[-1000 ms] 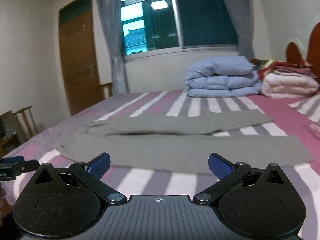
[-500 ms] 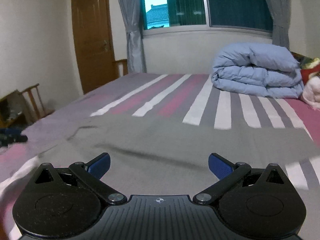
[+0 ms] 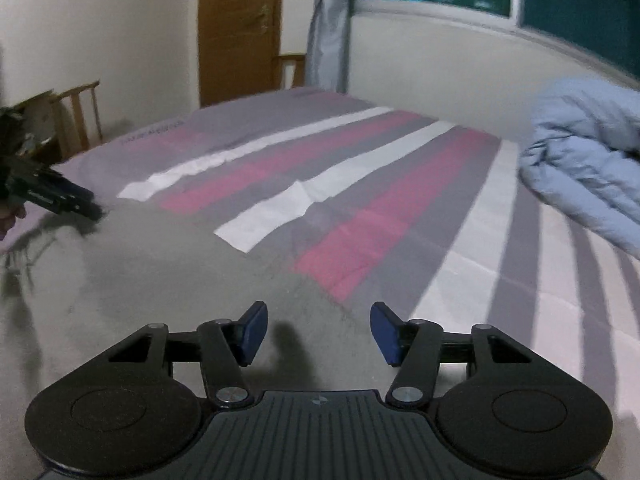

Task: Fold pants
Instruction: 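Grasp the sweatpants waistband corners with the left and right grippers, then lift the waistband and fold it over toward the cuffs with both grippers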

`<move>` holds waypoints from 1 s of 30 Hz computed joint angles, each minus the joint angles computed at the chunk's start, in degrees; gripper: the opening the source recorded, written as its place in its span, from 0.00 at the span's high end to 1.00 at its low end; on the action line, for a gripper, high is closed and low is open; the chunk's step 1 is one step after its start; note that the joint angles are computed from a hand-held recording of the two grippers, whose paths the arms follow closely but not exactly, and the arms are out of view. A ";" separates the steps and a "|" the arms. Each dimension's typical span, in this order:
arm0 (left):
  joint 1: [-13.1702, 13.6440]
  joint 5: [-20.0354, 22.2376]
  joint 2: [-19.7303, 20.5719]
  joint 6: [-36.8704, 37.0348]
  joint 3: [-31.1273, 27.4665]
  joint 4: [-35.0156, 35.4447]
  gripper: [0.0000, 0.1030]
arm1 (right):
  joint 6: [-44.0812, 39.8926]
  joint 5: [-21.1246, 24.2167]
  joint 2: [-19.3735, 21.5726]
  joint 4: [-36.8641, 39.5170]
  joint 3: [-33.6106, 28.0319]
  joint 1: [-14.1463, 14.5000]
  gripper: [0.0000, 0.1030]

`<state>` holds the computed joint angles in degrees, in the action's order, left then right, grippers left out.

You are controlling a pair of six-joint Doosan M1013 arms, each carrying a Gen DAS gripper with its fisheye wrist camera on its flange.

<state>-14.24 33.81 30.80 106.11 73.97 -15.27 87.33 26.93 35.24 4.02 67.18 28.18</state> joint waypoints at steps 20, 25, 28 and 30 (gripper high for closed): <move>2.02 -10.46 -4.92 39.19 7.07 -38.67 0.85 | -13.27 4.90 -3.68 7.74 0.97 -0.76 0.93; 2.93 -10.45 -11.70 60.47 14.39 -58.67 0.85 | -11.17 -0.79 -11.65 2.01 8.29 2.16 0.93; 3.40 -8.78 -15.83 66.46 19.44 -63.10 0.85 | -6.13 -2.58 -15.94 -5.46 12.91 4.91 0.93; 3.36 -8.51 -17.87 67.21 22.47 -64.18 0.85 | -3.49 -3.24 -18.34 -8.11 16.16 6.76 0.93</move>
<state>-10.88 25.30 12.93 173.32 96.44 -79.45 83.84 23.69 16.90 -4.09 83.34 34.94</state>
